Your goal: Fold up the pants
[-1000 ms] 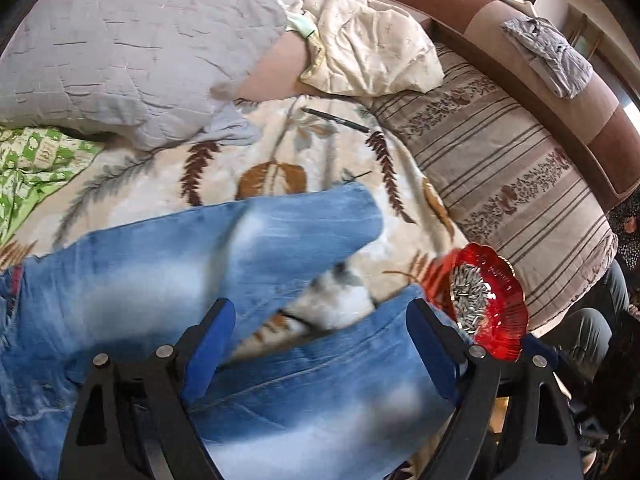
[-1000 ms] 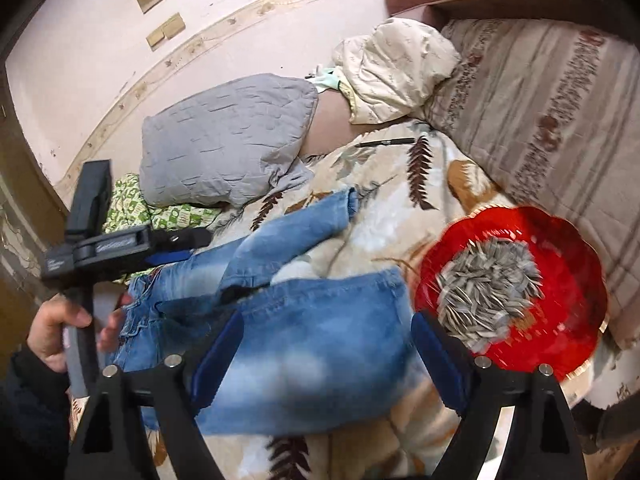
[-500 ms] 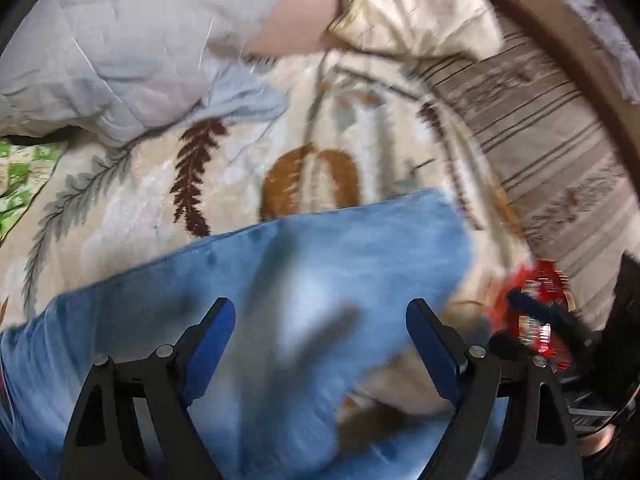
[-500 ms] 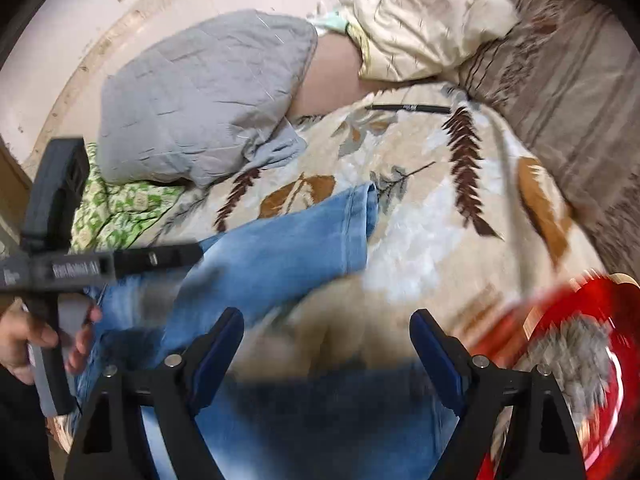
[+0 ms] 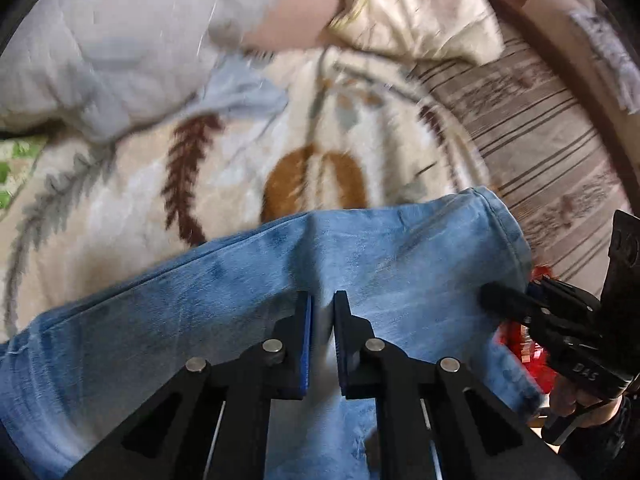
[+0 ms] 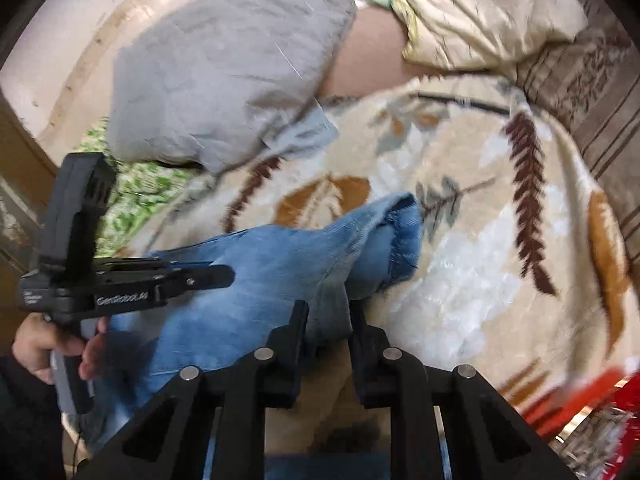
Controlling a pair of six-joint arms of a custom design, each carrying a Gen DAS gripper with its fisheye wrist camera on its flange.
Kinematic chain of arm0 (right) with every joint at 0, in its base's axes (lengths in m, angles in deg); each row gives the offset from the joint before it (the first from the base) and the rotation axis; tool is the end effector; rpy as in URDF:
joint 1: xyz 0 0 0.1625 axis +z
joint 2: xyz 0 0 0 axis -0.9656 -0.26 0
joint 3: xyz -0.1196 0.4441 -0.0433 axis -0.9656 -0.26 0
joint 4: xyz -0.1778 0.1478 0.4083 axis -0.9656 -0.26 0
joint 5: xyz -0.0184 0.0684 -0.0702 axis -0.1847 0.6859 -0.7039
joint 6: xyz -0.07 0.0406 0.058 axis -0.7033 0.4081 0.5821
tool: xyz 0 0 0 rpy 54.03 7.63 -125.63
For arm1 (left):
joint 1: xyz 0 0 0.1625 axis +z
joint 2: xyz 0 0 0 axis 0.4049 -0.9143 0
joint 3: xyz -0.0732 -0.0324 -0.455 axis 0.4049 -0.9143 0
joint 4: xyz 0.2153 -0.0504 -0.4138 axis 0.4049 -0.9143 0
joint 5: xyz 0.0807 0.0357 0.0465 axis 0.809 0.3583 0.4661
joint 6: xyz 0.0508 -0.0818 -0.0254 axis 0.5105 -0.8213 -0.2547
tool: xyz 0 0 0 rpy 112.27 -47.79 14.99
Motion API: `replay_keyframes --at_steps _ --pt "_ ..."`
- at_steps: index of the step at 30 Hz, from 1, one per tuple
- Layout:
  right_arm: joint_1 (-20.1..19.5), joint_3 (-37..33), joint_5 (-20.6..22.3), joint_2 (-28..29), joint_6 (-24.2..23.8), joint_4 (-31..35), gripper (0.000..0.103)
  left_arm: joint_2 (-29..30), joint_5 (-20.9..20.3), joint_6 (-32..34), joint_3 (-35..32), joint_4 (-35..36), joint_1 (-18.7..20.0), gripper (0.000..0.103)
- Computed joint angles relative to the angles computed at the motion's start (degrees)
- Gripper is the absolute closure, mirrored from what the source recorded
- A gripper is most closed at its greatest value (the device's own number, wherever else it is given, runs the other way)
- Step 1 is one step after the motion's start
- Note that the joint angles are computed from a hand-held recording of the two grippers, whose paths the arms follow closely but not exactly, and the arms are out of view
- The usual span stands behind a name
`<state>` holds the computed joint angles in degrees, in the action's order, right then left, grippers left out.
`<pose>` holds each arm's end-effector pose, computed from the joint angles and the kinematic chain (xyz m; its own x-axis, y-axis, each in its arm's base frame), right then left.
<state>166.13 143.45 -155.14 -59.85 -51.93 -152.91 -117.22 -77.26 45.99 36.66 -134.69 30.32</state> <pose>0.1331 -0.8241 0.3485 -0.8325 -0.4276 0.3523 -0.5283 0.8041 -0.2725 -0.3536 -0.8021 0.1269 -0.9104 0.1094 -0.3991 0.2459 0.9187 -0.3091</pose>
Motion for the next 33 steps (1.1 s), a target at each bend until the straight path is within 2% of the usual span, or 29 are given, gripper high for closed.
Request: replay_keyframes --at_steps 4,5,7,8,9,10,12,13,14,16,18,22,24,26,28,31,33 --pt "1.53 1.12 4.44 -5.14 -0.02 0.58 0.084 -1.21 -2.07 3.86 1.12 -7.98 -2.23 0.099" --pt "2.22 1.50 4.56 -6.38 0.24 -0.07 0.085 -0.90 -1.84 4.91 0.50 -9.14 -2.68 0.099" --pt "3.59 1.34 1.53 -7.02 1.82 -2.76 0.079 0.26 -0.51 5.58 -1.06 -9.34 -3.21 0.099" --pt "4.42 0.81 -2.75 -6.56 2.49 -4.54 0.069 0.81 -0.50 5.03 -1.78 -8.72 -3.24 0.099" --pt "5.09 0.15 -7.44 -5.85 2.56 -5.37 0.033 1.19 -0.94 4.21 -2.25 -7.88 -3.19 0.098" --pt "5.21 -0.05 -9.86 -5.55 2.99 -5.89 0.010 1.24 -1.08 3.80 -2.29 -7.24 -3.10 0.094" --pt "4.24 1.10 -9.20 -6.35 4.33 -7.03 0.010 0.60 0.35 3.34 -0.87 -6.47 -3.38 0.068" --pt "3.84 1.47 -8.88 -6.72 4.42 -6.19 0.010 0.18 1.94 2.41 0.00 -5.72 -3.59 0.041" --pt "3.56 1.83 -9.12 -6.95 4.48 -5.65 0.010 -0.79 3.37 1.31 1.61 -5.89 -3.73 0.030" --pt "2.99 3.60 -9.01 -7.78 5.01 -6.06 0.010 -2.26 4.81 -0.84 4.10 -6.15 -3.93 0.027" --pt "2.73 5.83 -9.39 -8.86 5.35 -5.50 0.010 -4.09 6.73 -3.25 6.59 -4.33 -4.26 0.019" --pt "2.23 11.88 -8.45 -11.82 5.01 -5.92 0.010 -8.20 16.91 -8.63 12.17 4.47 -6.01 0.017" --pt "2.30 14.50 -8.11 -12.70 4.42 -6.84 0.010 -10.89 22.72 -13.77 15.40 11.34 -6.89 0.017" --pt "2.70 16.87 -7.95 -13.41 4.63 -6.76 0.010 -14.32 26.88 -20.38 18.92 18.20 -7.52 0.017" --pt "3.46 19.23 -7.73 -13.92 4.29 -7.14 0.010 -18.18 29.00 -27.12 22.61 22.94 -8.24 0.017" --pt "4.95 21.78 -7.45 -13.99 3.46 -8.73 0.010 -25.51 29.96 -39.11 28.77 30.50 -9.68 0.017" --pt "6.39 23.46 -6.96 -13.71 2.63 -9.98 0.010 -30.62 30.44 -49.17 32.27 38.94 -11.42 0.017"
